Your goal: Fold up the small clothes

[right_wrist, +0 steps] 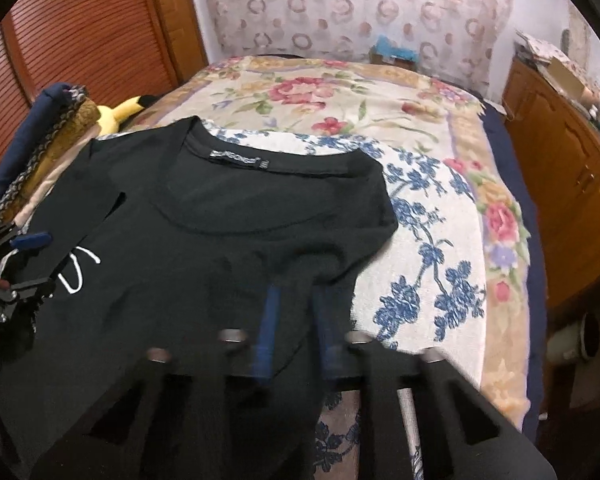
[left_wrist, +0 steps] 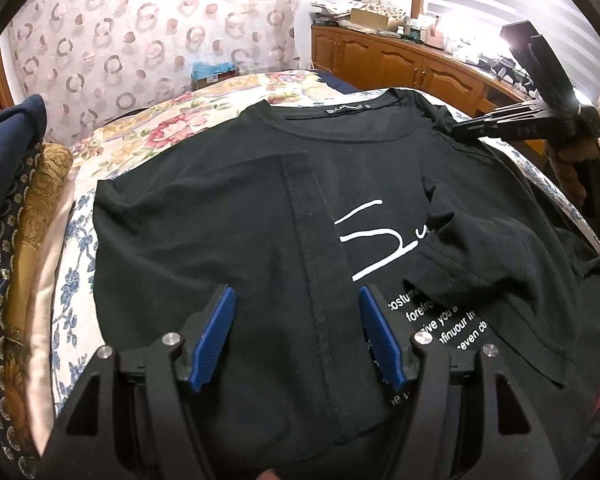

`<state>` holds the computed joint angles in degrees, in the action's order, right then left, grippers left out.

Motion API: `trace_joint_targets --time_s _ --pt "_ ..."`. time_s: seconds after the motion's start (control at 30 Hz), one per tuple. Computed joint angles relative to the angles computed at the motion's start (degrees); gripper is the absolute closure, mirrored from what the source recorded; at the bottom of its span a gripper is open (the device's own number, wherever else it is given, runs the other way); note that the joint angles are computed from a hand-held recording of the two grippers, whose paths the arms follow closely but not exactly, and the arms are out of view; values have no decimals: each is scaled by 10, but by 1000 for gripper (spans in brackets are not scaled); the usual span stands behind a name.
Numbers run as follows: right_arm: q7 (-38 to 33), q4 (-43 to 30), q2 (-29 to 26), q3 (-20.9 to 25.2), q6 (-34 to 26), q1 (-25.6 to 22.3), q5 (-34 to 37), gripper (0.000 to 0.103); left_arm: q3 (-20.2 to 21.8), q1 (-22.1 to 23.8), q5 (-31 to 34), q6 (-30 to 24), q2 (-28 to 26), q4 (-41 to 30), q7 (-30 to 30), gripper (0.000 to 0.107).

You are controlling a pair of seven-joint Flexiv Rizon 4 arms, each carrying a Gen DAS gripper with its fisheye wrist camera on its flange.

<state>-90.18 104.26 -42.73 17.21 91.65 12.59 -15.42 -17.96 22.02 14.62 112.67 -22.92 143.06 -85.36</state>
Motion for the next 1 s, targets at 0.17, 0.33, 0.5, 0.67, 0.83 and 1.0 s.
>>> trace_joint_targets --time_s 0.17,0.33,0.5,0.67,0.83,1.0 --pt "12 22 13 -58 74 37 5 101 3 -3 -1 1 -1 -1 1 41" --pt "49 13 21 -137 86 80 13 102 2 -1 0 0 -1 -1 1 41" --pt "78 2 9 -195 57 109 7 102 -11 13 6 -2 -2 -1 -1 41" --pt "92 -2 2 -196 65 100 3 102 -93 117 31 -13 13 4 -30 41" --pt "87 -13 -6 -148 57 61 -10 102 -50 101 6 -11 43 -11 -26 41" --pt "85 -13 -9 -127 67 48 -14 101 -20 102 -24 -33 35 -41 -31 41"
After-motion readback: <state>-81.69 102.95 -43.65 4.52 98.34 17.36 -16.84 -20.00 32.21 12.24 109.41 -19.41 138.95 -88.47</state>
